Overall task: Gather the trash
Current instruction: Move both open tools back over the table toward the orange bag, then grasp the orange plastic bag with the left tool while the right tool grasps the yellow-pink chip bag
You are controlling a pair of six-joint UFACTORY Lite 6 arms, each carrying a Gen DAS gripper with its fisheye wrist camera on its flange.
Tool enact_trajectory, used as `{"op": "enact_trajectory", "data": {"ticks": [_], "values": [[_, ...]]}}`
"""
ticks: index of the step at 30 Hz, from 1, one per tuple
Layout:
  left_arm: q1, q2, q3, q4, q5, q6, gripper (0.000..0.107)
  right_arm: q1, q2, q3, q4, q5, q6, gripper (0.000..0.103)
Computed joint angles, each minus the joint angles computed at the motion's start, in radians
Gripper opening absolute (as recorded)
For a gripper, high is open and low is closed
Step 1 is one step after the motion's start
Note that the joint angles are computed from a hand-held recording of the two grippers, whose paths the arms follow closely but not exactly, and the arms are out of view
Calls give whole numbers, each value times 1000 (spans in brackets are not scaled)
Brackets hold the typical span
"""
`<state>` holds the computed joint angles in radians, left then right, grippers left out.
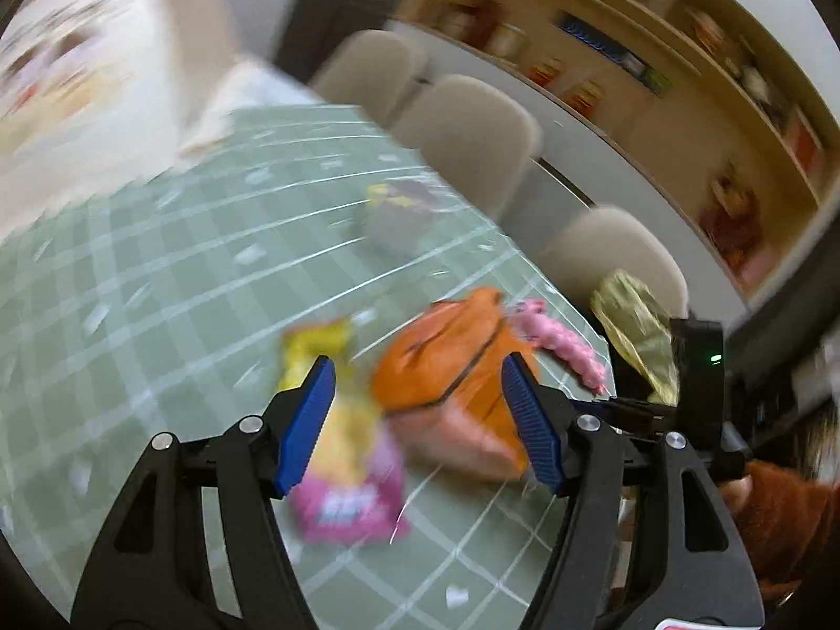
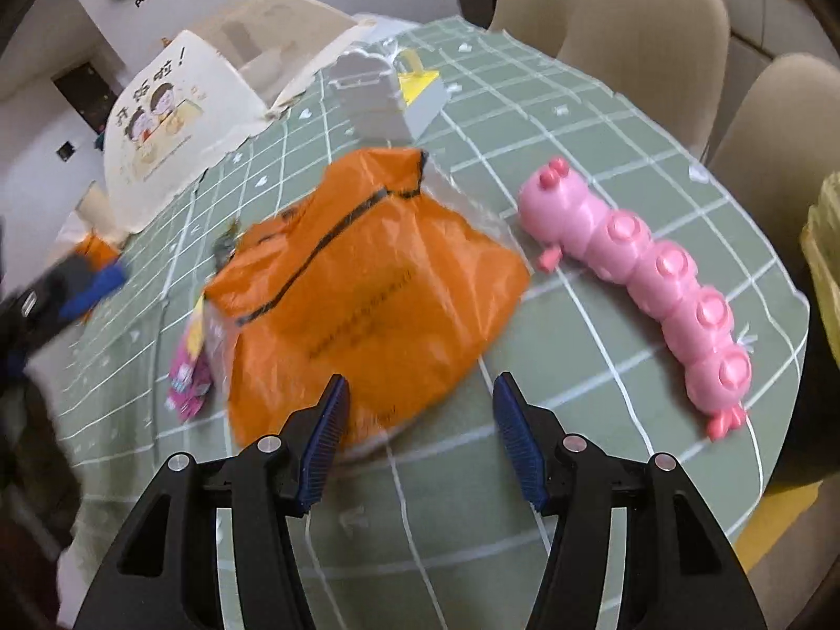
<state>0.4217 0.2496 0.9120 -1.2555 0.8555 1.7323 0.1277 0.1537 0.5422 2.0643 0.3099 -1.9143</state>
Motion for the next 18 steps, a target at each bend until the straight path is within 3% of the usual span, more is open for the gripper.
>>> {"op": "enact_trajectory", "data": {"ticks": [2,4,8,14,15,18], "values": [[-93,44,45,-4,-79,17,63,-48,-180,-139,8,38,-37,54],[-184,120,101,1,-179,-5,63,-95,-311,-224,-145,47,84,54],[-281,224,150,29,-289,-102,63,-226,-551,-395,-389,28,288,54],[-391,203,73,-3,-455,-156,63,-322,-556,-464,-388,68,243,54],[-410,191,64,39,-482,-209,57,-299,-571,-471,-395,56,254,54],[-418,161,47,106,-467,-283,22,-220,-574,-475,-345,26,238,54]]}}
